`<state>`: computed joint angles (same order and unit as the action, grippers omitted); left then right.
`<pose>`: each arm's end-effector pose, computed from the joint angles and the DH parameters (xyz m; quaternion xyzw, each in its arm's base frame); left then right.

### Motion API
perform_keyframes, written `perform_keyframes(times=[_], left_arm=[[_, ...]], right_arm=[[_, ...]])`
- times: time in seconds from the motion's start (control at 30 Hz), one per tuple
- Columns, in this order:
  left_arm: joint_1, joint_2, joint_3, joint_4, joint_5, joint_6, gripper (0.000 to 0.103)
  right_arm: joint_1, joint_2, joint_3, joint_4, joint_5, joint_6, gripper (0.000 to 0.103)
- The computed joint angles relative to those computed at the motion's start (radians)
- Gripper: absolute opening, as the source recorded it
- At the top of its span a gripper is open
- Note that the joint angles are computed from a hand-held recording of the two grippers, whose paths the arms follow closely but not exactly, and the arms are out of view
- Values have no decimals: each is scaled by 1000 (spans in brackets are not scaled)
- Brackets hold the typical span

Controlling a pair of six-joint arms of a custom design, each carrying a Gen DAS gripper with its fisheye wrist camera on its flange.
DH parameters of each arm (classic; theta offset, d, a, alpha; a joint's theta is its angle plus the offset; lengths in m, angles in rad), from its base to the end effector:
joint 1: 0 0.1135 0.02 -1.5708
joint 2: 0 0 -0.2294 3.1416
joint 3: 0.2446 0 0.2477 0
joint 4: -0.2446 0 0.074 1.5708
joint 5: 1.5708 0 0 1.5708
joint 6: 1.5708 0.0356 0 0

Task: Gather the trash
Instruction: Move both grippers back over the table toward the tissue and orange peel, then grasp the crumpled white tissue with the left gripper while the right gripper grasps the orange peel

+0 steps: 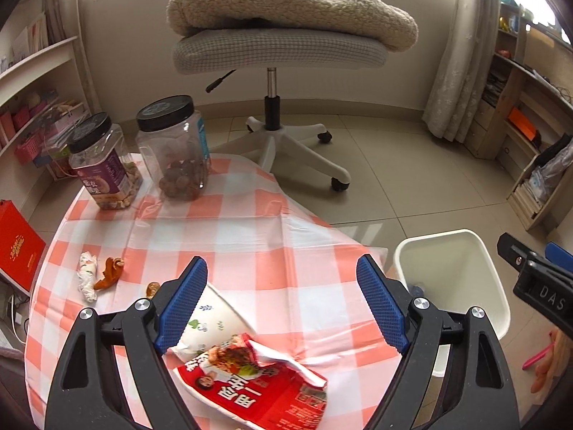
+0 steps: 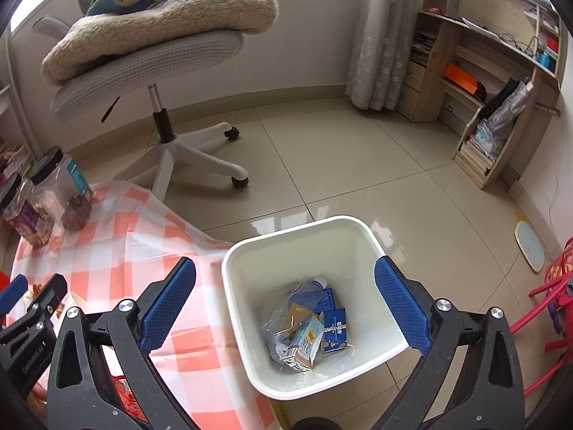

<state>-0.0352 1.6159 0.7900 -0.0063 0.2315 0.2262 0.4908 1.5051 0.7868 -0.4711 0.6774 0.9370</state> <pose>0.3100 -0.0191 0.1263 0.1621 0.9130 -0.0730 0.3672 0.2427 0.1044 0.1350 0.2663 0.8892 -0.1295 0.3487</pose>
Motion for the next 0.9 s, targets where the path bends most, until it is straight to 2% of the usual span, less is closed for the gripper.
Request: perform_keyframes(times=[0.1,0.3,0.47,0.67,0.83,0.9], left_arm=[[45,40,42,-28,10,17,83],[130,109,112,-63,7,57,83],[208,241,230,-85,-32,104,83],[336,535,570,-193,-105,77,83],[442,838,1026,-460,-66,-21,83],[467,944,1192,-542,-60,-39,79]], right_arm=[[48,86,73,-14,23,1,96],[91,200,189,-6,-11,-4,96],[118,282,270,11,-46,-19,96],[136,376,367,17,-85,-48,96],[146,450,453,11,-107,-70,96],[146,478,484,15,-116,-77,96]])
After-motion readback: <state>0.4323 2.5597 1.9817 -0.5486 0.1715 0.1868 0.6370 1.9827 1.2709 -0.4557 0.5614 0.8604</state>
